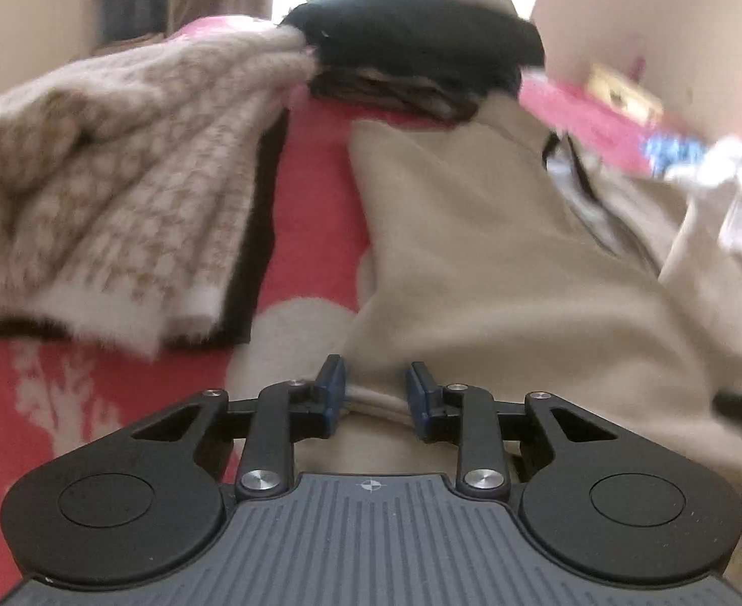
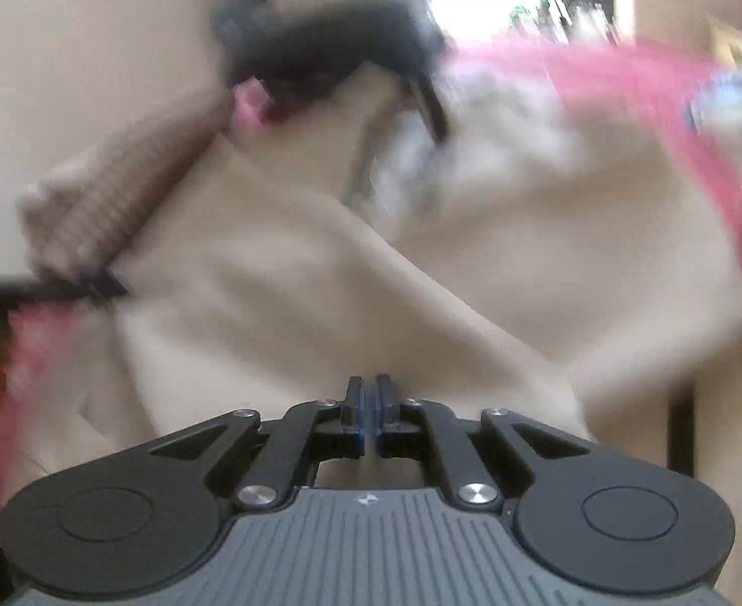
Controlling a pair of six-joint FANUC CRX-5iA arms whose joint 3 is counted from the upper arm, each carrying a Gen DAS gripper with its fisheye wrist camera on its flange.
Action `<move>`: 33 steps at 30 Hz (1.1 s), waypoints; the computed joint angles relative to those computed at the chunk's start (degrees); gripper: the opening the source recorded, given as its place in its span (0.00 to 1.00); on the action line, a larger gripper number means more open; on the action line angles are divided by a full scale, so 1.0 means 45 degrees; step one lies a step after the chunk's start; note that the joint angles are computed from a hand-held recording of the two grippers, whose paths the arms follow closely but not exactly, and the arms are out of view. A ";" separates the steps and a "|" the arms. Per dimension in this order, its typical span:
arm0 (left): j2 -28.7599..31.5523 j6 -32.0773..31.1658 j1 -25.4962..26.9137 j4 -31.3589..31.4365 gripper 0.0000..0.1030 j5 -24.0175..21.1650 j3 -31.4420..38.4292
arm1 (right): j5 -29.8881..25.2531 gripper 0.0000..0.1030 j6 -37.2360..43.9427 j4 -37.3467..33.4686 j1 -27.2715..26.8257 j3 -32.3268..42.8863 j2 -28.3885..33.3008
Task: Fold clothes
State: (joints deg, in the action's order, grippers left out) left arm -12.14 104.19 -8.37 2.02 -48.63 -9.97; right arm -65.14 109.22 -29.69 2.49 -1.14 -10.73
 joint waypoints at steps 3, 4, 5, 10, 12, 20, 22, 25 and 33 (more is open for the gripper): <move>0.0124 0.0205 0.0068 0.0121 0.28 -0.0388 0.0276 | -0.0994 0.05 0.0107 -0.1154 -0.1045 0.0771 0.0125; 0.0098 0.0270 0.0113 0.0173 0.28 -0.0394 0.0237 | -0.0905 0.05 0.0398 -0.1462 -0.1307 0.0866 0.0017; 0.0014 0.0373 0.0166 0.0214 0.28 -0.0390 0.0154 | -0.0469 0.05 0.0640 -0.1434 -0.1354 0.0726 -0.0191; 0.0270 0.2192 -0.0383 -0.1093 0.35 -0.1192 0.0892 | -0.0918 0.00 0.0599 -0.1689 -0.2424 0.0419 0.0253; 0.0415 0.2618 -0.0501 -0.1350 0.34 -0.1399 0.1089 | -0.1795 0.00 0.0409 -0.2172 -0.3093 0.1239 0.0552; 0.0823 0.3621 -0.1182 -0.2596 0.35 -0.2376 0.2006 | 0.4115 0.04 0.2026 0.3717 -0.1205 -0.0566 -0.0290; 0.0895 0.3663 -0.1219 -0.2666 0.35 -0.2480 0.2102 | 0.4518 0.04 0.2631 0.4578 -0.1131 -0.1044 -0.0223; 0.0986 0.3926 -0.1448 -0.3034 0.35 -0.2712 0.2298 | 0.4878 0.15 0.4280 0.4539 -0.1224 -0.1279 0.0172; 0.1376 0.4252 -0.1792 -0.3564 0.35 -0.3356 0.2910 | 0.4104 0.12 0.5548 0.0269 -0.3238 -0.0046 0.0982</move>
